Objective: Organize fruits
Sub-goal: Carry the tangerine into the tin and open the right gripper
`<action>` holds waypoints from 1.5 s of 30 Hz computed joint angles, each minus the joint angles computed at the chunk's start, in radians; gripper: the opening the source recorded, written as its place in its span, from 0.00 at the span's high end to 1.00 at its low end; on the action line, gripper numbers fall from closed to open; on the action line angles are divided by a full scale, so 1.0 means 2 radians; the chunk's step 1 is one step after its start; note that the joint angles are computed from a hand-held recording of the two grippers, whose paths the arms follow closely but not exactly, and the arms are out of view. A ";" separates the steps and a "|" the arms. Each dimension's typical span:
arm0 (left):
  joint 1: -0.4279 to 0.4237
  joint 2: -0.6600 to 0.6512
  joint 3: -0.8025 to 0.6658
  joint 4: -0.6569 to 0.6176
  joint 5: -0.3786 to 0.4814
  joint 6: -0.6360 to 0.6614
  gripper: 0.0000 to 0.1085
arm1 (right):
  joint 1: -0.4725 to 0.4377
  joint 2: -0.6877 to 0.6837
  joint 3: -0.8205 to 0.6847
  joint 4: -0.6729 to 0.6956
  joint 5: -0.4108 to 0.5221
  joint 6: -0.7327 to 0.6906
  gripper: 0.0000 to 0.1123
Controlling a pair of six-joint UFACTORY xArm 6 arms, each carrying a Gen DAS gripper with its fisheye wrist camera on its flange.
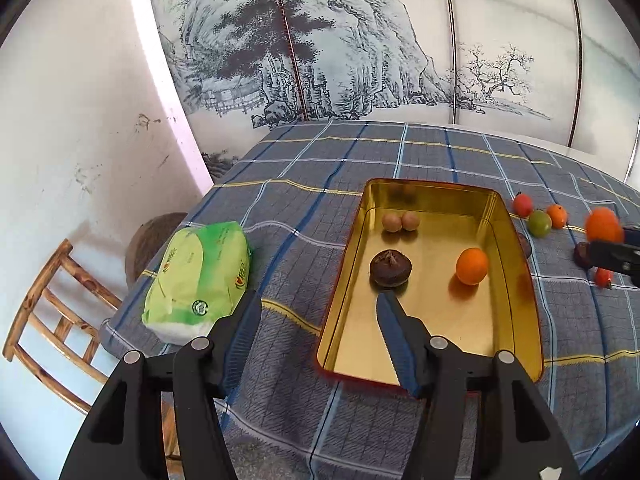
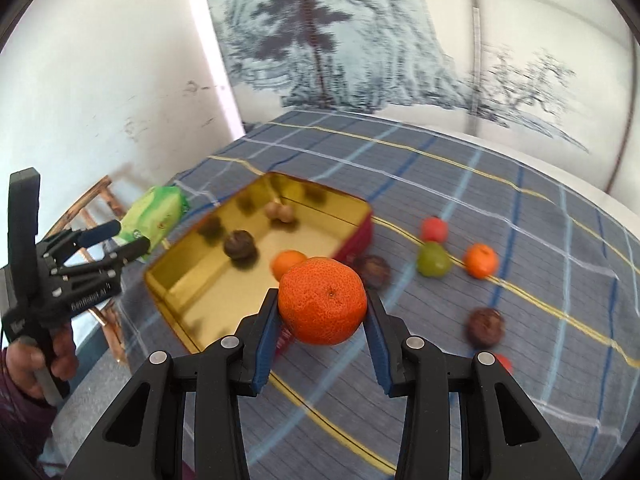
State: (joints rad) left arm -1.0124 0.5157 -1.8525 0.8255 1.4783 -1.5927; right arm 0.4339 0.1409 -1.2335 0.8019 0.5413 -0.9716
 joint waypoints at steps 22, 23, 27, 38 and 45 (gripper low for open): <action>-0.012 -0.005 0.004 0.005 -0.001 0.000 0.42 | 0.071 0.083 -0.073 -0.101 0.024 0.074 0.63; -0.012 -0.005 0.004 0.005 0.000 -0.001 0.42 | 0.072 0.084 -0.073 -0.104 0.023 0.076 0.63; -0.012 -0.011 0.013 0.002 -0.005 -0.003 0.40 | 0.076 0.093 -0.077 -0.115 0.025 0.085 0.63; -0.009 -0.018 0.030 -0.007 -0.016 -0.008 0.38 | 0.081 0.108 -0.084 -0.137 0.024 0.107 0.63; -0.008 -0.022 0.039 -0.010 -0.021 -0.012 0.38 | 0.083 0.114 -0.090 -0.141 0.024 0.114 0.62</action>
